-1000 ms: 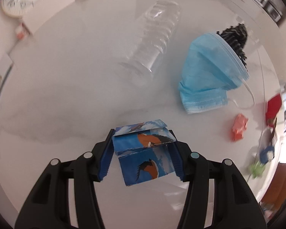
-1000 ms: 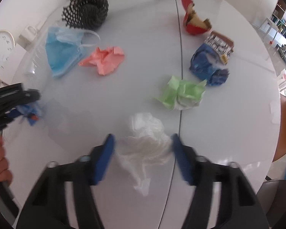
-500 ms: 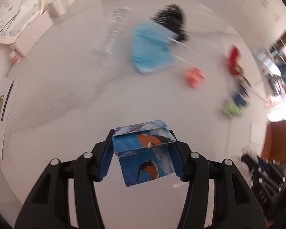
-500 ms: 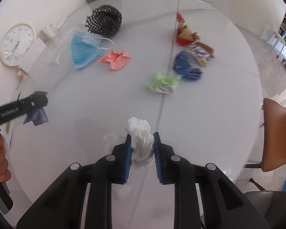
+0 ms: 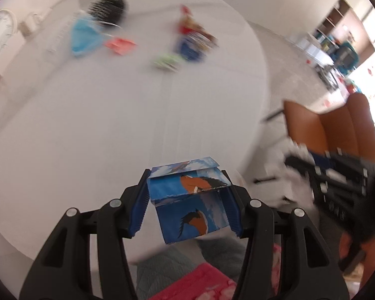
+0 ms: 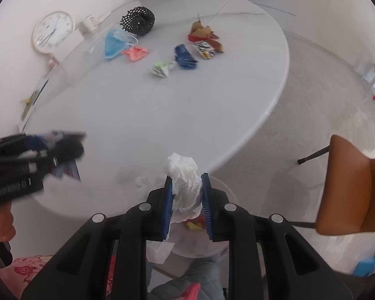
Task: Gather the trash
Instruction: 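Carry the box and tissue over the white wastebasket and open both tools, then move both tools back over the table toward the remaining trash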
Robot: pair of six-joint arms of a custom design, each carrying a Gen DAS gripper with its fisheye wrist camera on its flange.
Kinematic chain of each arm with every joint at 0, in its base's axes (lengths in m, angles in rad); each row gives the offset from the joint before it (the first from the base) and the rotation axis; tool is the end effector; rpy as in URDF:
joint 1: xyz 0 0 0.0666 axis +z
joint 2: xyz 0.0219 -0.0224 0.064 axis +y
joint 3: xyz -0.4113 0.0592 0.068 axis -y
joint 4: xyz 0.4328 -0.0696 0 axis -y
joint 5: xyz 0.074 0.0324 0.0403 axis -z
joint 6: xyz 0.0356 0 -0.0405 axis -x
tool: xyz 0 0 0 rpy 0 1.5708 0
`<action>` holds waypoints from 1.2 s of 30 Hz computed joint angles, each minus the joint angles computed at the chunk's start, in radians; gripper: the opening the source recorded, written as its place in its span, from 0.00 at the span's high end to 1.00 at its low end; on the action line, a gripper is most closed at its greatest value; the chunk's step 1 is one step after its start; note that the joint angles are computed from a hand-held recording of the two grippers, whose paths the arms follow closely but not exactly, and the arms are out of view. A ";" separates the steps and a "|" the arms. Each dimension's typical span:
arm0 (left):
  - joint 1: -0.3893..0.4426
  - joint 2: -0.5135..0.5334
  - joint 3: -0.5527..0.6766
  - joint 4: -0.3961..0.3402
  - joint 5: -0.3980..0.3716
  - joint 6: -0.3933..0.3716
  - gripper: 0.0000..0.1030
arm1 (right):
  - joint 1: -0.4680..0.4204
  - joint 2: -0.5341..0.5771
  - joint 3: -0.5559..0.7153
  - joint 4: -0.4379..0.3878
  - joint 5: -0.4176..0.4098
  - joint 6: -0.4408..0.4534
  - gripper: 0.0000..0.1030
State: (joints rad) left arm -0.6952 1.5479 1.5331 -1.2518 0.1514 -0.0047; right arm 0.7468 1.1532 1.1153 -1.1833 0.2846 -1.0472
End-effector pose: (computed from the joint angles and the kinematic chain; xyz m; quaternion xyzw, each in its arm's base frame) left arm 0.4154 -0.3540 0.4327 0.3487 0.9220 -0.1215 0.1169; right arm 0.2908 0.2550 0.4160 0.1703 0.9601 0.0474 0.2166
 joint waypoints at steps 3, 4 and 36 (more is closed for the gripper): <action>-0.076 -0.041 -0.078 0.023 0.002 0.045 0.49 | 0.006 -0.079 -0.075 0.007 -0.024 0.028 0.78; -0.095 -0.046 -0.096 0.028 0.001 0.061 0.49 | 0.007 -0.097 -0.092 0.003 -0.032 0.037 0.78; -0.008 -0.170 -0.123 0.002 -0.269 0.403 0.11 | 0.009 -0.012 -0.153 0.169 -0.238 0.290 0.28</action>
State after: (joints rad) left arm -0.7032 1.3784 1.4103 -1.2495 -0.1174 0.3987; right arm 0.7556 1.1411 0.9620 -1.0145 0.0468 -0.7577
